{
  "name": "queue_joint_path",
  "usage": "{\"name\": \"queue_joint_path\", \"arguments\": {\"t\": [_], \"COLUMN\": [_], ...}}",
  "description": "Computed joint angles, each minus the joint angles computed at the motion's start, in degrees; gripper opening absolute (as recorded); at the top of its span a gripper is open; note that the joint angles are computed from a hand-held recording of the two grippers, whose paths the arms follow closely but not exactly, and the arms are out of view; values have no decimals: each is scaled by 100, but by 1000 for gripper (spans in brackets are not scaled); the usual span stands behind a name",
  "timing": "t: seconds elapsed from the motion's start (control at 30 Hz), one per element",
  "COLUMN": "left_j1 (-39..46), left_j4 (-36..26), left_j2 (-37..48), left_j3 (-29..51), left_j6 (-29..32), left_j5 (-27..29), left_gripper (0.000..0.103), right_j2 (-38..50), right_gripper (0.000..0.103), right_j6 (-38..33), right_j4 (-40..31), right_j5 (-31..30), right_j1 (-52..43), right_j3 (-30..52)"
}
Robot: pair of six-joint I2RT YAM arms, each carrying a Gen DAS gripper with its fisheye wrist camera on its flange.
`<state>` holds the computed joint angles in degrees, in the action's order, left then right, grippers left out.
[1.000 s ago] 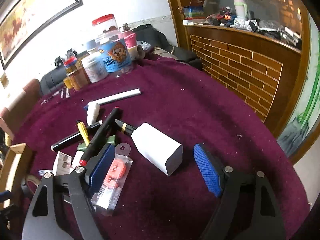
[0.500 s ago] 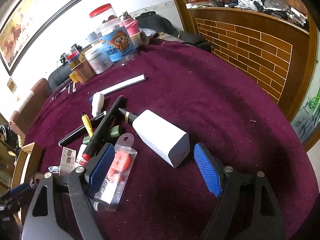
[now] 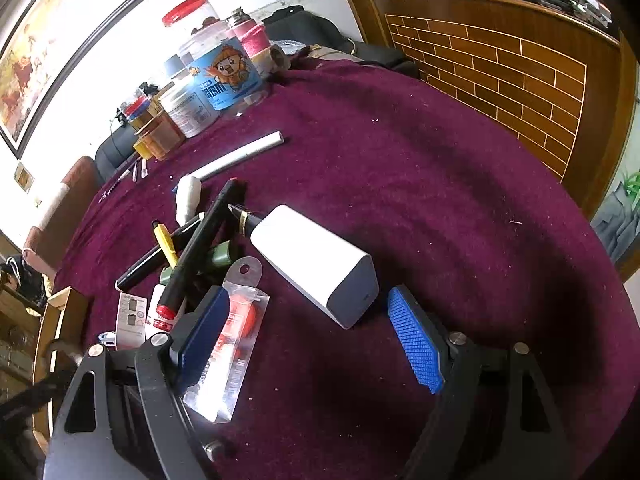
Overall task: Organize rigid objects
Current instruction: 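Lift the tape roll with the left gripper while the right gripper grasps a black marker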
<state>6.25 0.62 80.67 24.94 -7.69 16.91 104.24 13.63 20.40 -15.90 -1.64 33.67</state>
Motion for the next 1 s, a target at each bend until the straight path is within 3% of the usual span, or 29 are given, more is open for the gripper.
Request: {"name": "queue_joint_path", "arguments": {"t": [0.33,0.43,0.5,0.67,0.9,0.93,0.97,1.0], "left_j1": [1915,2684,3085,3608,4028,4120,4210,4249], "left_j4": [-1778,-2540,-2842,-3042,-3104,-3135,-3158,-3166], "left_j2": [-2240,-2917,-3277,-3212,-2981,-2935,-2898,-2883], "left_j3": [-426,-429,-457,-519,-561,-537,-518,-509], "left_j6": [1343,2068,2497,3149,3546,3616,3675,3706], "left_j5": [1400,1876,2049,2353,2451,2483,2498,2486], "left_gripper": [13,13,13,13,13,13,13,13], "right_j2": [34,-145,-709,-1621,-873,-723,-563,-351], "right_gripper": [85,84,84,84,83,81,70,53], "right_j6": [-77,-424,-696,-1268,-1774,-1819,-1858,-1893], "right_j4": [-167,-869,-969,-1385,-1451,-1493,-1536,-1622], "right_j5": [143,710,847,1174,1947,1939,1932,1897], "right_j1": [114,445,750,1805,3182,3218,3241,3244], "right_j3": [105,285,-75,-498,58,154,260,424]}}
